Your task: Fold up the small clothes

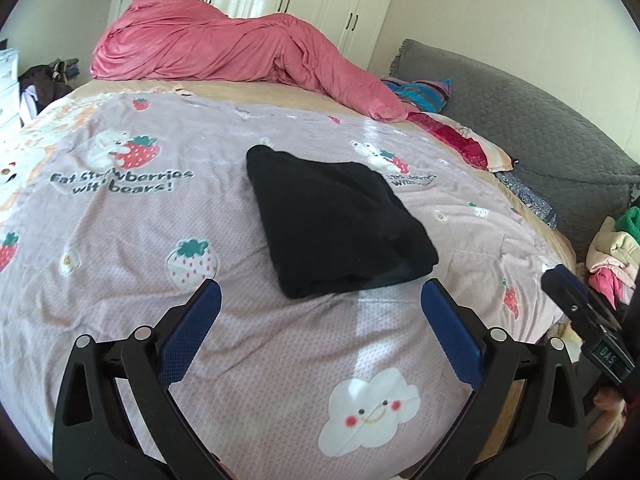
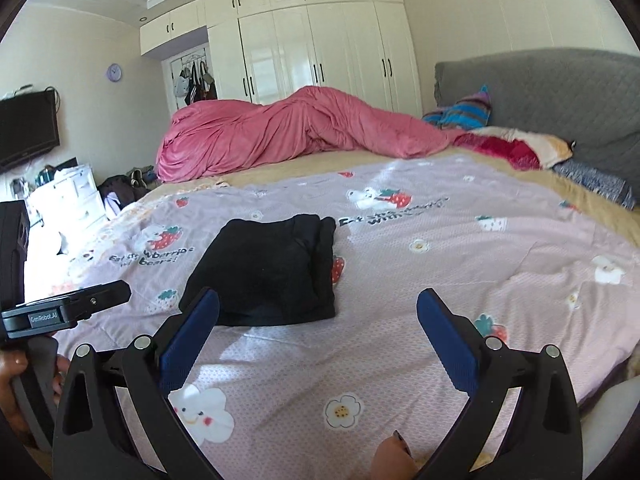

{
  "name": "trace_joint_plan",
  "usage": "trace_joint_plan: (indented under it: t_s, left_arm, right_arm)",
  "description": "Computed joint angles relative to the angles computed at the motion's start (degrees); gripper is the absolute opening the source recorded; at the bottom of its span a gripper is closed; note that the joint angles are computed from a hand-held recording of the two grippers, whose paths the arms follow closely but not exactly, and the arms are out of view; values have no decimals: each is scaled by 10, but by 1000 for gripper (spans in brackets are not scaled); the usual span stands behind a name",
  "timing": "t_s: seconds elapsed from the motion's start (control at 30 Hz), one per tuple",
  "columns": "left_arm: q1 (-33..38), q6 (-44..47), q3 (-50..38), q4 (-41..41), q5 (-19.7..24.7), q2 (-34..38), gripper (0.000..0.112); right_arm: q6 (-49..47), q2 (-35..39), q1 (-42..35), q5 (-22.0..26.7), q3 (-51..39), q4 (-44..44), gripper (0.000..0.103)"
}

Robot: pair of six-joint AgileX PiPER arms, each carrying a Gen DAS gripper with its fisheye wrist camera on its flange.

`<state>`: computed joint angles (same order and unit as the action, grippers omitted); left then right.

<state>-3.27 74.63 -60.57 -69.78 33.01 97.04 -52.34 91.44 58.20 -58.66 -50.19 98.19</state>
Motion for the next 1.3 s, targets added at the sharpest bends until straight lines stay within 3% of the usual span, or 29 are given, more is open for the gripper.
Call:
trace_joint_plan:
  t_s: [0.17, 0.4, 0.77, 1.13, 1.3]
  left_arm:
    - [11, 82, 41, -58, -15, -3, 94]
    - [22, 173, 80, -132, -37, 6, 94]
    - [26, 170, 87, -126, -60, 36, 94]
    - [14, 153, 93, -111, -85, 31, 94]
    - [19, 135, 89, -100, -75, 34, 94]
  right_arm:
    - [22, 15, 22, -15, 10, -7, 99]
    - [43, 55, 21, 22, 5, 6, 99]
    - [89, 98, -19, 97, 18, -19, 99]
    - [105, 105, -20, 100, 18, -26, 99]
    - [130, 98, -24, 103, 32, -38, 99]
